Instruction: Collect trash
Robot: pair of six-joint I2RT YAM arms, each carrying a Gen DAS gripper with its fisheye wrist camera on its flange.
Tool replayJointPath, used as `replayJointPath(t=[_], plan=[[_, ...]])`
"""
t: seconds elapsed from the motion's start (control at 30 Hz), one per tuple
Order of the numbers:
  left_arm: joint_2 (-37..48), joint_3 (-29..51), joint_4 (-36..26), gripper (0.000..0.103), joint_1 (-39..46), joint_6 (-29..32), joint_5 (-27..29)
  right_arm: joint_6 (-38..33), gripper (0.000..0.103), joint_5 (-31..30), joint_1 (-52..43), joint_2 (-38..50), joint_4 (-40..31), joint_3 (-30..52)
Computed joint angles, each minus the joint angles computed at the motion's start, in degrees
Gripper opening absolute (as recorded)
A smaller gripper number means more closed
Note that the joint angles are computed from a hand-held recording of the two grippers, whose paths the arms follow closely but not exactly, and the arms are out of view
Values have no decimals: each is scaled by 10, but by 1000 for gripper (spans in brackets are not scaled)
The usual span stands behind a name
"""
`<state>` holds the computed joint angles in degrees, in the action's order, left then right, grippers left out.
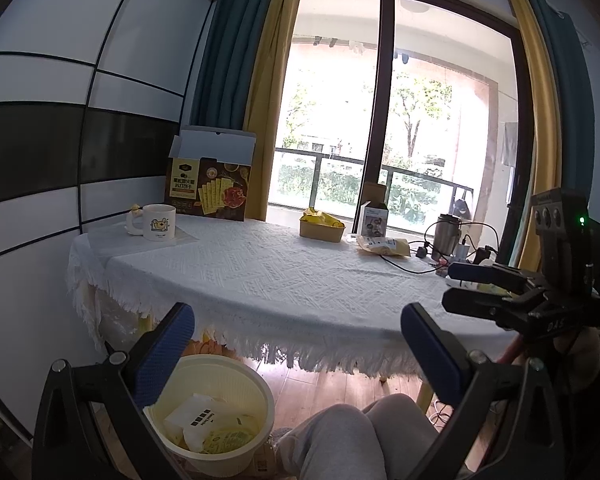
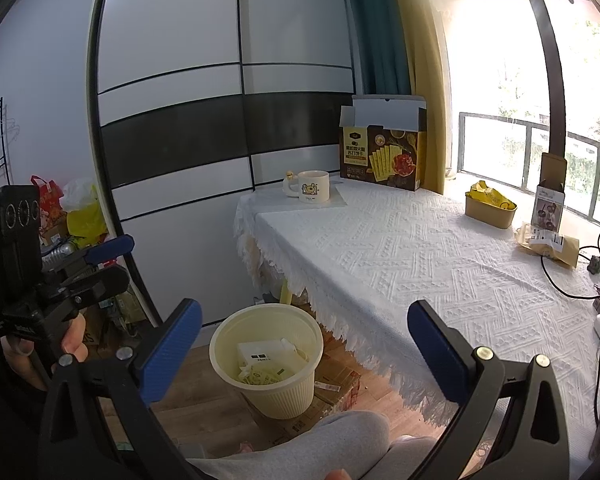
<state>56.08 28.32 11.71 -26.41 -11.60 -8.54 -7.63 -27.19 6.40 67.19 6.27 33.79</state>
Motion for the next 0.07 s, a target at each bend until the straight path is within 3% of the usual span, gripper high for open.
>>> replayJointPath(t=[0.07], plan=[[2, -1, 6, 103, 2, -4, 2, 0, 102, 2, 1, 1, 1, 0]])
